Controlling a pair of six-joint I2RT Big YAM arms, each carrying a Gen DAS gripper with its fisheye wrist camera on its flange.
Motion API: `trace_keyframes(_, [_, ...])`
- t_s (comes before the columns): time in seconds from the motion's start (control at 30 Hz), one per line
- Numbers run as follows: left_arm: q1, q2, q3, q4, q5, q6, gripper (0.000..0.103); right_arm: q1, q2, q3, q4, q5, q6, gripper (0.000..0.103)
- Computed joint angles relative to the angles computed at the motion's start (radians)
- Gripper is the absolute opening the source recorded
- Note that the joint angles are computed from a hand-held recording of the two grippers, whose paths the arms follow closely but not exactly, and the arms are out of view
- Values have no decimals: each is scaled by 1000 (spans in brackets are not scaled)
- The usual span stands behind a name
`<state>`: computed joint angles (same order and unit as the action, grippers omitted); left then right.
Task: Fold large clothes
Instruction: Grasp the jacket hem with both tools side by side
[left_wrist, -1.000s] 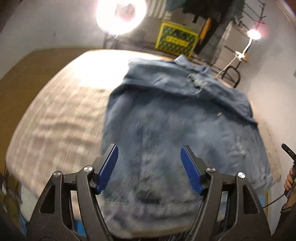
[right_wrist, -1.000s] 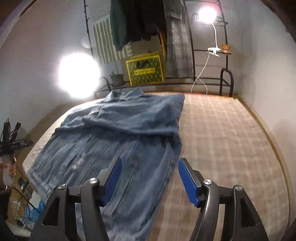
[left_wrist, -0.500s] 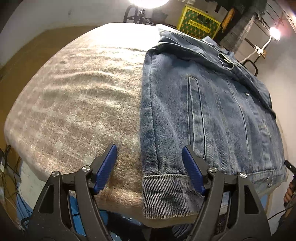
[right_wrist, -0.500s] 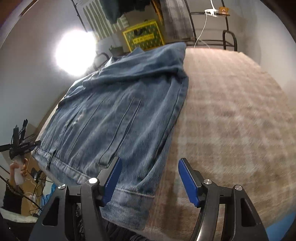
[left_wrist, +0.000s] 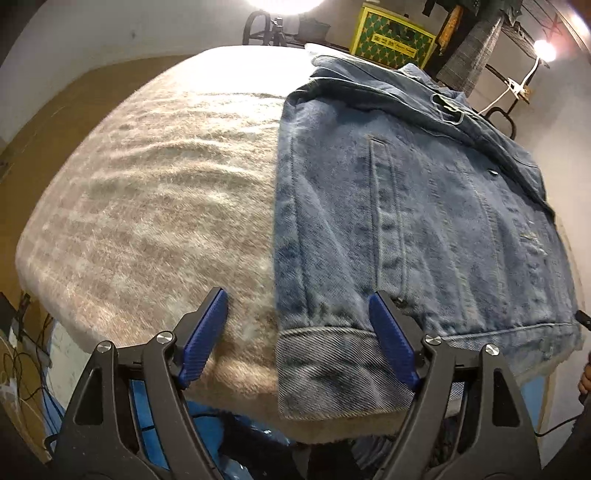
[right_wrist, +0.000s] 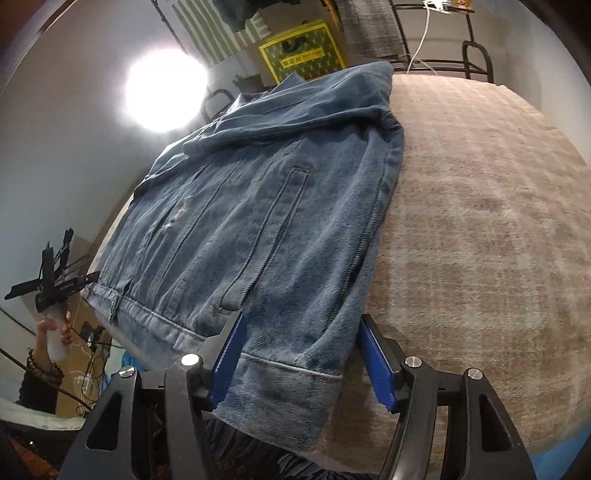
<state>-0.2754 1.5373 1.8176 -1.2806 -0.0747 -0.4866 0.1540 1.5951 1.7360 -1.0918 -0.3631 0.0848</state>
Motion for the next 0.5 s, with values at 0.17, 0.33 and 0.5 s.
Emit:
trace_keyframes(0.17, [-13, -10, -3, 2, 25, 8, 65, 5, 14, 19, -21, -5, -11, 63])
trace_keyframes(0.33, [-14, -2, 5, 3, 34, 16, 63, 4, 24, 30, -30, -14, -13, 57])
trace_keyframes(0.5, [-18, 0, 8, 6, 40, 31, 57, -6, 26, 31, -28, -39, -6, 45])
